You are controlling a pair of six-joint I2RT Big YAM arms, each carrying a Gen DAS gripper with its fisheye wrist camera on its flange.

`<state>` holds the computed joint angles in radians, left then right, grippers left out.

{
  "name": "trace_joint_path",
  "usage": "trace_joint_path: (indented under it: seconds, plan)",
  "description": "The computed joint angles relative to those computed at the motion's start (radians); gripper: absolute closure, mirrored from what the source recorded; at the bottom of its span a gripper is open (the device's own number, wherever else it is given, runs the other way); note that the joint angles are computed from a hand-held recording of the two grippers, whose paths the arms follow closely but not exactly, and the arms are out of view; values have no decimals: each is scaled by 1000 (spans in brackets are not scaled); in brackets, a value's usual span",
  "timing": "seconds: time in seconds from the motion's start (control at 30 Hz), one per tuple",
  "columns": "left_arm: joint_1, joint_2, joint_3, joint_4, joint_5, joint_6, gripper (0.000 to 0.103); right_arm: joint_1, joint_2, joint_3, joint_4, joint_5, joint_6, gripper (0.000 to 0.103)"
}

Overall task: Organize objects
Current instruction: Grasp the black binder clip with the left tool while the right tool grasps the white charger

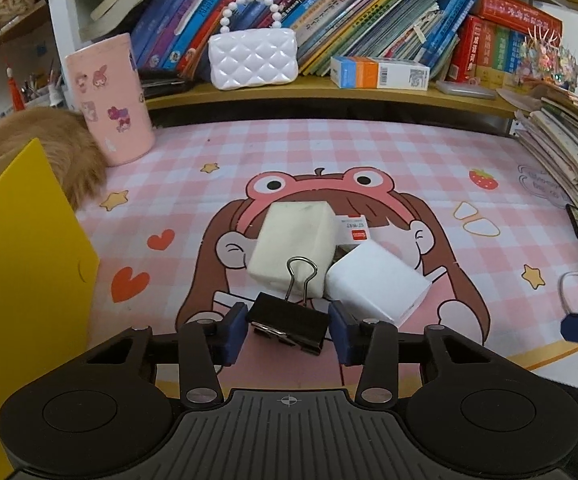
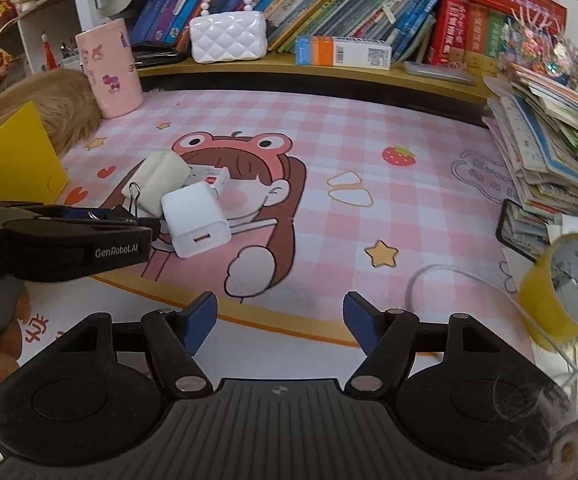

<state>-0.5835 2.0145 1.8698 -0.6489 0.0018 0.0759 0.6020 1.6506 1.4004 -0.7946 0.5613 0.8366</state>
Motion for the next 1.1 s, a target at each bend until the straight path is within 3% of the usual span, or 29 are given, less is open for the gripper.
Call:
trace_joint_path:
  seconds: [0.43,0.6,0.67,0.8,1.1]
  plan:
    - [42,-128,-86,6,10,-110,61,-53,79,48,207,-107,-206,35]
    - [45,-142,-98,0,16,-117,61,-73,138,104,229,-133,-321,36]
    - [45,-149,-108,0,16,-117,61,-81,155,119,228,-151,-341,43]
    - [46,-163,-124,2,17,-108,61,-89,171,130,238,-164,-354,58]
    - [49,-212,-184,27,42,-106,61,-66,99,65,226,-132,-252,62]
